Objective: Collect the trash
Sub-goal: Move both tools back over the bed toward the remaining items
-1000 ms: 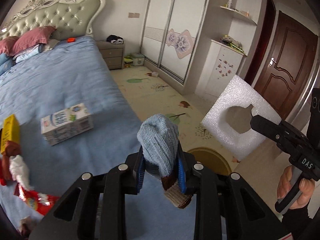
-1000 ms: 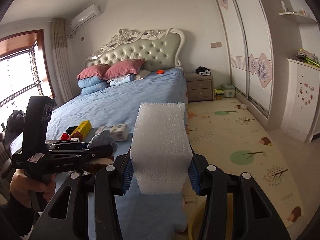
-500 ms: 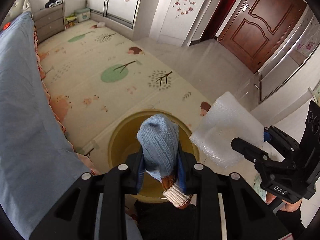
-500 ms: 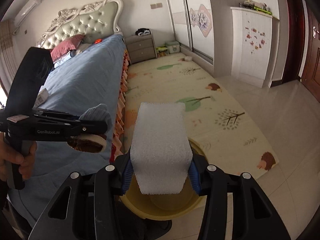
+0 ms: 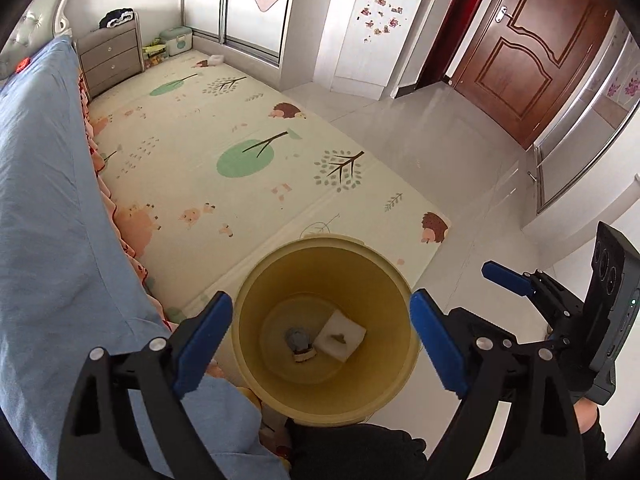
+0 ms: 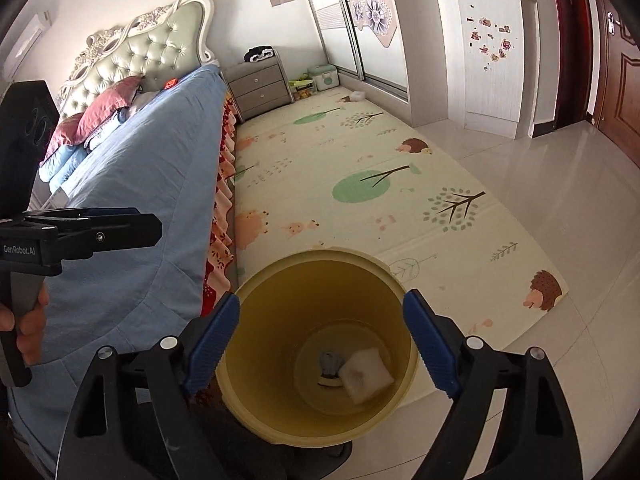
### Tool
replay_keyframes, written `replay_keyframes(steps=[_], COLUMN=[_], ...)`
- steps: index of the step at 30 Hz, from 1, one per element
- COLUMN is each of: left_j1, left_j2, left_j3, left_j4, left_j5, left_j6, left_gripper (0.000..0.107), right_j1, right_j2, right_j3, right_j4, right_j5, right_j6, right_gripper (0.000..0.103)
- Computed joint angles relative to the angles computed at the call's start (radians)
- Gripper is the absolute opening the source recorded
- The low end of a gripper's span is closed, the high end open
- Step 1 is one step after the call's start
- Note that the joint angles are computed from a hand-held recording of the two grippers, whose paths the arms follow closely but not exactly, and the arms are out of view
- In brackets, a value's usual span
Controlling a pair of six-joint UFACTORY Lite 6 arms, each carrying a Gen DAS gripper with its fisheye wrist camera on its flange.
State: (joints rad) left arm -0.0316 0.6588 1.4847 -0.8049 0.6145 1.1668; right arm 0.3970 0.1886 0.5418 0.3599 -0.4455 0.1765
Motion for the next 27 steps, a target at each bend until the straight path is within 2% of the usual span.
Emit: replay_keyframes(steps=[2, 5, 8, 11, 15, 18, 20, 22, 27], left_j1=[0.024, 0.086, 0.186, 0.328, 0.614, 0.844, 0.986, 1.099, 1.309], left_j2=[-0.057, -0.18, -0.337, -0.487, -0.584, -0.605, -0.594, -0.563, -0.395], left_j3=[-0.039, -0.14, -0.279, -0.379, -0.383, -0.352, -0.313, -0.259, -0.058], left_j4=[-0.046, -0.149, -0.269, -0.286, -0.326, -0.387, -0.434, -0.472, -0.507], left_j5=[0.026, 0.055, 0.063, 0.107, 0.306, 0.405, 0.452, 0.483, 0.546], left_j6=[0.047, 0.169, 0.344, 0.428, 0.52, 0.605, 0.658, 0.696, 0.745], left_gripper=[0.09, 0.09, 0.091, 0.092, 0.095, 0.098, 0.099, 0.099, 0.099], right_j1=[0.037, 0.135, 0.28, 0.426, 0.583, 0.672, 0.724, 0.766, 0.821], right_j2=[-0.043, -0.123, -0.199, -0.227, -0.17, -0.072, 0.002, 0.082, 0.286], right_j3=[-0.008, -0.011, 0.001, 0.066, 0.215, 0.378, 0.492, 0.61, 0.911], right_j4=[0.095, 0.347, 0.59, 0.768, 0.852, 0.873, 0.869, 0.857, 0.837], right_j5=[0.007, -0.013, -0.092, -0.179, -0.26, -0.281, -0.302, -0.313, -0.252], right_j6=[-0.078, -0.303, -0.509, -0.674, -0.79, -0.868, -0.906, -0.935, -1.011], right_gripper=[0.082, 0.082, 0.082, 0.084, 0.087, 0.09, 0.095, 0.095, 0.095])
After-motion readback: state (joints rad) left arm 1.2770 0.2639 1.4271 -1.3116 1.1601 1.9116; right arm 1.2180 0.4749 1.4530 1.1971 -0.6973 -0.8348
